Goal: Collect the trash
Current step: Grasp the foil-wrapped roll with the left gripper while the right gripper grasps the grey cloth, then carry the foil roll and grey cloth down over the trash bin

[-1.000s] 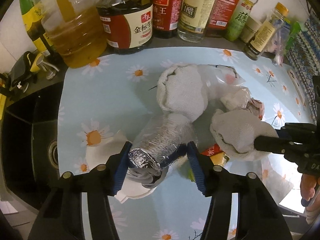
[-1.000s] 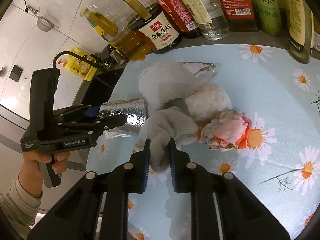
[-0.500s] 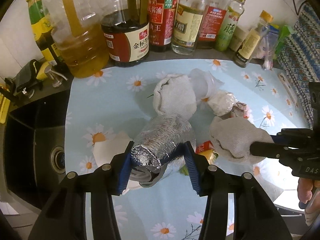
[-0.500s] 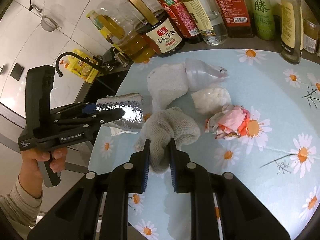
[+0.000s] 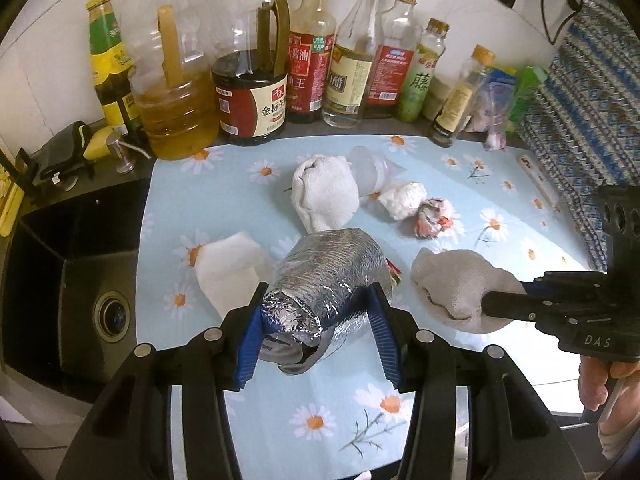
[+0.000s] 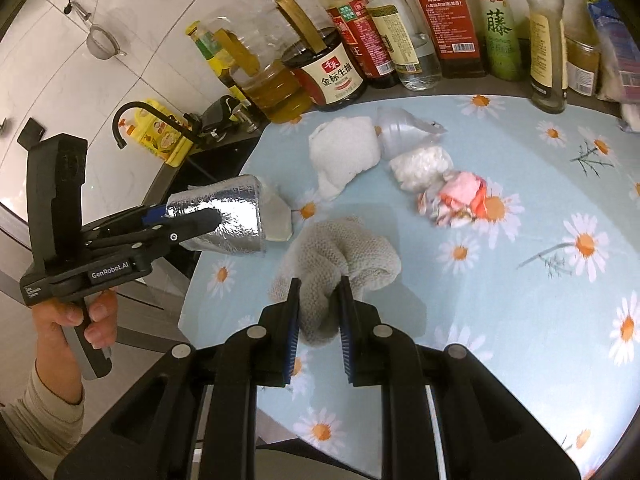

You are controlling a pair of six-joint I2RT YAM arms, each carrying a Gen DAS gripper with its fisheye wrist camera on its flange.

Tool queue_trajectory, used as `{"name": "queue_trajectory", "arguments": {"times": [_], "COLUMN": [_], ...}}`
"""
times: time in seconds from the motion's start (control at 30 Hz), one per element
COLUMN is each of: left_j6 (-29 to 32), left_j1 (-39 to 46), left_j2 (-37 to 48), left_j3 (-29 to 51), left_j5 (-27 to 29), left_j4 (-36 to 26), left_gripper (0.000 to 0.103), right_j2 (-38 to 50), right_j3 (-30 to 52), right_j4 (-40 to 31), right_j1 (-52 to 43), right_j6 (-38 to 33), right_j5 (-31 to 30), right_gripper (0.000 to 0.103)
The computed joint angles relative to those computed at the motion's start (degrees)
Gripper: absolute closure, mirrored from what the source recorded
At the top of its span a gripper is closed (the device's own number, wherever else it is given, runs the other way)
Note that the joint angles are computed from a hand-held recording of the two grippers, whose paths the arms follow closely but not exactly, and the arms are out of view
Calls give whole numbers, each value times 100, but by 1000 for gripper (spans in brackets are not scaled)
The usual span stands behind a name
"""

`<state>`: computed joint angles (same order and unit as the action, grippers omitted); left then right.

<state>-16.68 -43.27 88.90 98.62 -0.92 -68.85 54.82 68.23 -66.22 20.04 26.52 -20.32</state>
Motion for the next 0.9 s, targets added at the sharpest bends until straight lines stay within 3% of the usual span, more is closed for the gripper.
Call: {"name": "queue_trajectory", "arguments": {"times": [0.43, 0.67, 0.9], "left_j6": [-186, -378, -773], "left_j1": [-250, -400, -677], "left_j2": [-1435, -2241, -3184], "left_j3": [-1292, -2081, -2778], "left_j5": [132, 227, 201], "left_j4": [114, 81, -155], "left_gripper": [56, 56, 56], "right_j2": [-515, -318, 100], "right_j3": [82, 137, 202], "right_j4": [-299, -428, -430], "right_j1": [2903, 4755, 6179], "right_j6": [2403, 3863, 5060], "right_j5": [2070, 3179, 3875], "right_gripper": [83, 83, 83]}}
